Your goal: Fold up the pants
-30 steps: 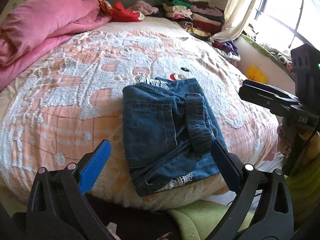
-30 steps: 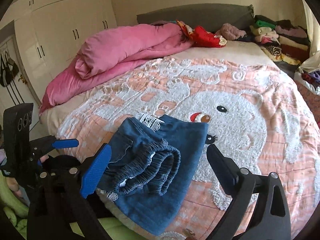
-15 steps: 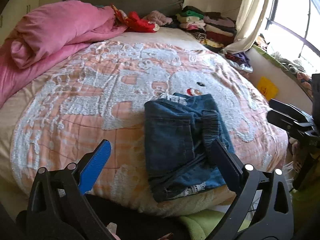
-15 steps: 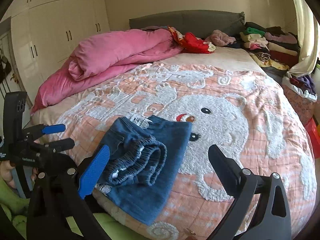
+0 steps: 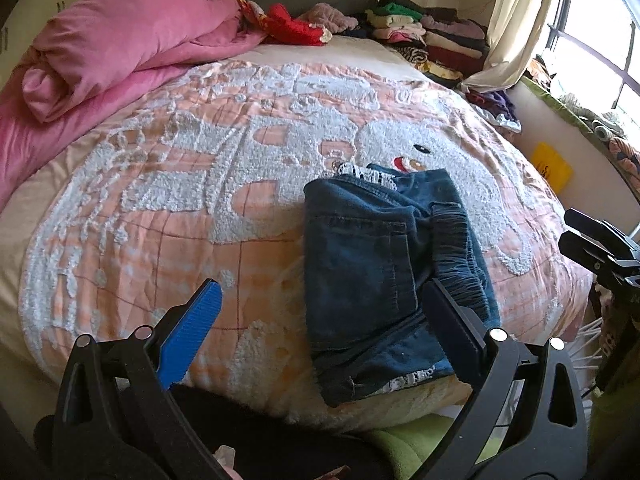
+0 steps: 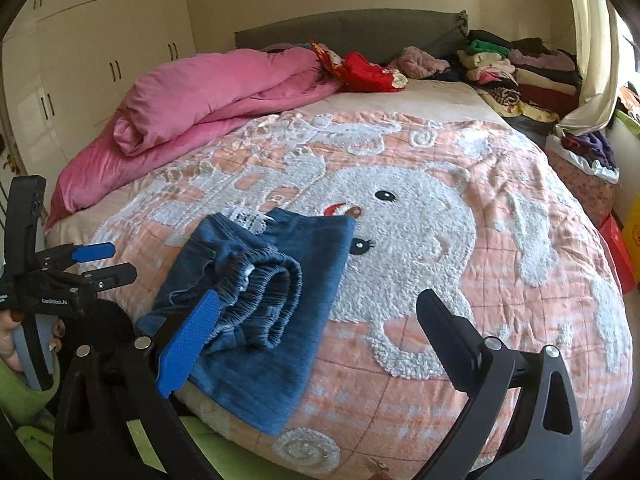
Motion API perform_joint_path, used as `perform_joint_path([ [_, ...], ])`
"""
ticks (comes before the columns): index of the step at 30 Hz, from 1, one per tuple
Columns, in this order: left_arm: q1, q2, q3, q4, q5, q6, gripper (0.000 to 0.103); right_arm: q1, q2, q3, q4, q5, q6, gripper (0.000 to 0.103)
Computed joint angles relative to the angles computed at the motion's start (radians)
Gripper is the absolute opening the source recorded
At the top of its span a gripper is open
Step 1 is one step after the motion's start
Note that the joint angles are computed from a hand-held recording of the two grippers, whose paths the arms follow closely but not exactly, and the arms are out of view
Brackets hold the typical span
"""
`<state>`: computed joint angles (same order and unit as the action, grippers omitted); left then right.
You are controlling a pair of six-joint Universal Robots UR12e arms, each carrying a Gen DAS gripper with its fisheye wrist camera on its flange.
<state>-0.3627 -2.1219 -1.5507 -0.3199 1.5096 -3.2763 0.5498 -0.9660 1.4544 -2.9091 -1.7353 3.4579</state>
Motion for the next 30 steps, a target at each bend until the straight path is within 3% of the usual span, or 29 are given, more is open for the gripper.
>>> perform_joint_path([
  [15, -0.006, -0.067, 0.081, -0.084, 0.031, 0.021, 0.093, -0.010, 0.055, -0.057, 0.106, 0.071, 0.051, 0.098],
  [30, 0.004, -0.109, 0.124, -0.114, -0.012, 0.019, 0.093, -0.025, 0.105, -0.110, 0.157, 0.141, 0.051, 0.098],
])
